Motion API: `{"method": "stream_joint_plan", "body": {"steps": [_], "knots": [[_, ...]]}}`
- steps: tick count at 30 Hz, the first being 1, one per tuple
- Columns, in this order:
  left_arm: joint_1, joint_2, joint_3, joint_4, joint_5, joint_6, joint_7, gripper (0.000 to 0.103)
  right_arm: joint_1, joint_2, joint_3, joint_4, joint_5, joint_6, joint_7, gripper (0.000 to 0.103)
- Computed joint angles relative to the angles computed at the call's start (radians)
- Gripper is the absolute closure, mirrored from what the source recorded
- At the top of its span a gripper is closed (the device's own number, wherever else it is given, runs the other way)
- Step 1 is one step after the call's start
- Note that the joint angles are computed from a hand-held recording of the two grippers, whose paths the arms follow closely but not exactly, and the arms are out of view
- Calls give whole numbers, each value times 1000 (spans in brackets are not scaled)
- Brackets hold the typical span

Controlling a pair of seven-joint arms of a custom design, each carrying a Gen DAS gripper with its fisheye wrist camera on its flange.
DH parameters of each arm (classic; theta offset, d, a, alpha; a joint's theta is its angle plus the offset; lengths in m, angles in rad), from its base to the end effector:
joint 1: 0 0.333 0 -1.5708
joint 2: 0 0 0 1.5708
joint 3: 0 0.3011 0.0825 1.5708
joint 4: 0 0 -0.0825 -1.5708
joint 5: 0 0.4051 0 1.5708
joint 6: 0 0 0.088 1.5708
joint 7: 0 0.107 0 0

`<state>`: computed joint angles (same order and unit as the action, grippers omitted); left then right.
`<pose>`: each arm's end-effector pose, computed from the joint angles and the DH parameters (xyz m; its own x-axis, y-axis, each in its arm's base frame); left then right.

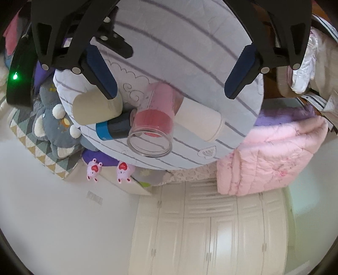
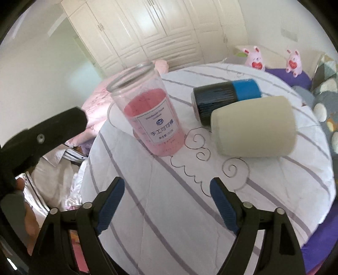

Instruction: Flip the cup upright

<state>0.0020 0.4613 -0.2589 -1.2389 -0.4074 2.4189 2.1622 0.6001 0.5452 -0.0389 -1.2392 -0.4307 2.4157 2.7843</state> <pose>0.7398 -0.1465 0.5819 -0.5740 -0.8135 0.0939 -0.5788 0.3220 -0.7492 0.6525 0.4169 0.5087 -0.2689 -0.9028 -0.3355 -0.6960 0.4230 -0.5803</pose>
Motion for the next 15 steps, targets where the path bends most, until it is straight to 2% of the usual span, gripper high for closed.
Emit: {"method": "stream_joint_plan", "body": {"steps": [1,5,10,13,15], "knots": [[9,-20,-4,-28,-12,13,16,0,17,-12,-12,-8,-24,-13,20,0],[37,-89,-16,-130,-77,65,91,0,63,-51,-36,-30,-132,-67,82,0],[58,-168,-22,-248,-188,157,207,0,87,-86,-35,-32,-243,-167,134,0],[56,-199,-19,-290,-252,190,256,0,109,-97,-34,-16,-330,-266,165,0],[40,-208,-7,-303,-250,214,256,0,126,-87,-32,20,-383,-354,165,0]]}}
